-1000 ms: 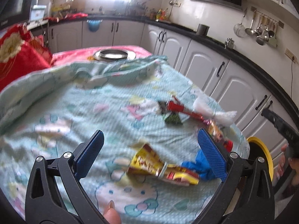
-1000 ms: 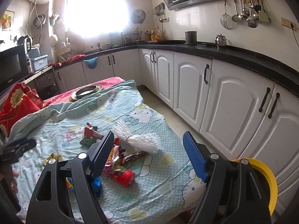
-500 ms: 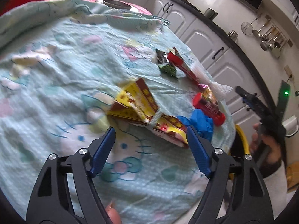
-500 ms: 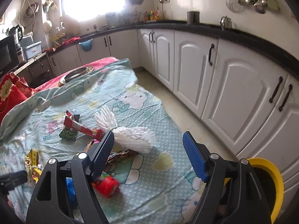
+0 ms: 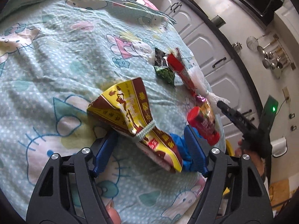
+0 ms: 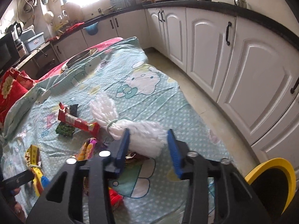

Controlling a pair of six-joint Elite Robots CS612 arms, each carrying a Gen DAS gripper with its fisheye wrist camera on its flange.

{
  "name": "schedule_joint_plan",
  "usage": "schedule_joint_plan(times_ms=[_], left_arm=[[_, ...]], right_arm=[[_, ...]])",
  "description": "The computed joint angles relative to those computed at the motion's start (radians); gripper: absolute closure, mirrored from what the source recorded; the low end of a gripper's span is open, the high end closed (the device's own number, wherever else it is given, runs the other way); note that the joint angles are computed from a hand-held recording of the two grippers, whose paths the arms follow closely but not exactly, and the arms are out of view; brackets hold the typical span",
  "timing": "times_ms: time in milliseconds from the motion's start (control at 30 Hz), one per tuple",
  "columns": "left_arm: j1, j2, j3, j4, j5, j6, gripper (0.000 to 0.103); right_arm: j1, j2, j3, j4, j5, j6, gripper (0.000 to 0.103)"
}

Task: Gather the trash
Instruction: 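Grasp the yellow snack wrapper with the left tool while the right tool grasps the white tissue, then carry the yellow wrapper and white tissue over the yellow bin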

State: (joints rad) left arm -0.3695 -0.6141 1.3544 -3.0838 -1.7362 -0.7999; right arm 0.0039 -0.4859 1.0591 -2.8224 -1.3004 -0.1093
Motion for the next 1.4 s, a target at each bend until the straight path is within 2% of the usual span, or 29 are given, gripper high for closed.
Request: schedule_joint_plan(times_ms=[100, 200, 533, 1033, 1400], left_arm=[[0.002, 0.005, -0.014, 0.018, 0.008, -0.015, 0.047], [0.005, 0.009, -0.026, 0.037, 0.015, -0.026, 0.059], [0.024, 0.016, -0.015, -0.011, -0.023, -0.020, 0.071], [0.020, -0.016, 0.044, -0.128, 0.011, 0.033, 0.077], [-0.004, -0.056, 0.076, -0.183, 0.081, 0.127, 0.078]], right_arm=[[-0.003, -0.010, 0.018, -0.016, 0.011, -0.010, 0.093], [-0.005, -0.024, 0.046, -0.044, 0.019, -0.024, 0.098], [-0.016, -0.085, 0.156, -0.166, 0.049, -0.024, 0.100], [-0.028, -0.175, 0.318, -0.309, 0.087, -0.031, 0.100], [-0.030, -0.216, 0.389, -0.384, 0.131, -0.033, 0.100]])
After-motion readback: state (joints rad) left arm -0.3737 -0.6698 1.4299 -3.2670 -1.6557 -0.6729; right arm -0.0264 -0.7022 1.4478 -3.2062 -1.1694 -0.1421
